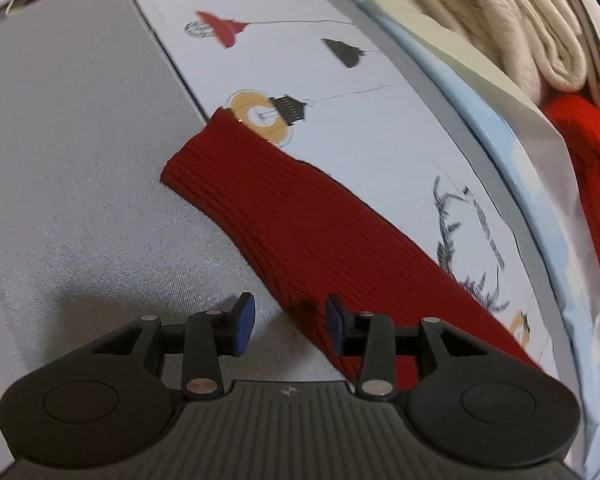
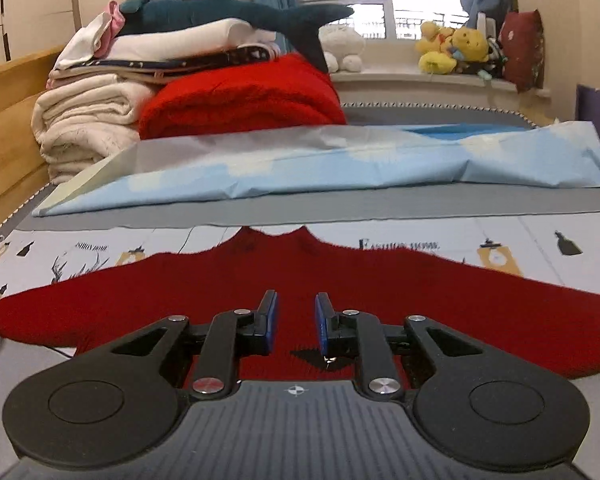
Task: Fold small clothes
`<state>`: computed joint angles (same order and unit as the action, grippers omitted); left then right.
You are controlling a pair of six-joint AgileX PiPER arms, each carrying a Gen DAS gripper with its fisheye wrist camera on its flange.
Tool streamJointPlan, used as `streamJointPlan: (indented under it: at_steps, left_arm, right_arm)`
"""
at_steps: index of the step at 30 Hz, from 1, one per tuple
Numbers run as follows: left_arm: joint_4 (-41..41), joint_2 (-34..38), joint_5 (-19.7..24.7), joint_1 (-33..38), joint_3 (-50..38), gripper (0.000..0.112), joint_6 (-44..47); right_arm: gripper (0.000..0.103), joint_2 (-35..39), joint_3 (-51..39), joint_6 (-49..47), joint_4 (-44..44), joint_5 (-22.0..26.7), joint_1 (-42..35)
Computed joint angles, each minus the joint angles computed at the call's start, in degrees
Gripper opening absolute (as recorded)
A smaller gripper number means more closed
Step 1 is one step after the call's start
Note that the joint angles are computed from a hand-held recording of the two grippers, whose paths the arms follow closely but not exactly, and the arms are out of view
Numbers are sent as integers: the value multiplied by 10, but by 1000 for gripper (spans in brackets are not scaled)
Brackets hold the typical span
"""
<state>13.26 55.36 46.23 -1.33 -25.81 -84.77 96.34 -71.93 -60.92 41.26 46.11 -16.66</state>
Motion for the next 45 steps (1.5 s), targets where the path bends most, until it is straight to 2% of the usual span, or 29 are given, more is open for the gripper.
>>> streamJointPlan:
  at_steps: [2, 3, 4, 9, 11, 13, 15, 18, 21, 23, 25, 28, 30, 33, 34, 35, 38, 41, 43, 45]
  left_arm:
    - [-12, -1, -27, 30, 15, 43, 14]
    - [-21, -1, -38, 45, 20, 43, 23]
    - [-30, -1, -48, 59, 24, 43, 32]
    - [-41, 25, -77, 75, 28, 41, 30]
    - [-23, 43, -80, 57, 23, 41, 2]
    - [2, 63, -75, 35, 12, 31, -31]
    - [34, 80, -51, 6, -5, 16, -84]
    - [128, 113, 39, -99, -64, 13, -210]
    - [215, 165, 139, -223, -173, 12, -274]
    - [260, 203, 170, -295, -255, 11, -290]
    - [300, 251, 170, -359, -342, 11, -290]
    - [336, 345, 129, -433, -477, 11, -255]
    - [323, 407, 57, -460, -554, 11, -205]
    - [172, 483, -108, -455, -624, 17, -51]
    - [115, 500, -135, -451, -639, 19, 6]
    - [73, 511, -140, -447, -651, 23, 50]
    - [61, 523, -80, -435, -675, 26, 63]
    - [96, 513, -9, -421, -663, 26, 6]
    - [95, 510, 41, -407, -660, 26, -12]
    - [89, 503, 63, -387, -648, 26, -24]
  right_arm:
    - [31, 4, 7, -14, -21, -18, 10]
    - [40, 6, 8, -15, -35, -25, 16]
    - [43, 9, 8, -13, -47, -31, 22]
    - [44, 28, -4, -1, -64, -25, 33]
    - [49, 31, -3, 9, -78, -28, 39]
    - [54, 35, -5, 29, -95, -31, 44]
    - [54, 41, -10, 52, -113, -31, 47]
    - [54, 51, -21, 90, -141, -25, 49]
    - [54, 59, -31, 109, -160, -15, 49]
    - [54, 70, -48, 136, -177, 13, 48]
    - [54, 87, -72, 167, -191, 50, 44]
    - [54, 96, -84, 203, -208, 62, 43]
    - [52, 95, -84, 209, -207, 57, 41]
    - [51, 99, -91, 217, -198, 62, 36]
    - [51, 101, -93, 221, -195, 64, 34]
    - [51, 105, -97, 225, -193, 66, 32]
    - [51, 120, -115, 251, -197, 74, 27]
    - [49, 146, -145, 290, -190, 100, 15]
    - [43, 164, -165, 317, -181, 120, 4]
    - [39, 182, -180, 361, -179, 131, -5]
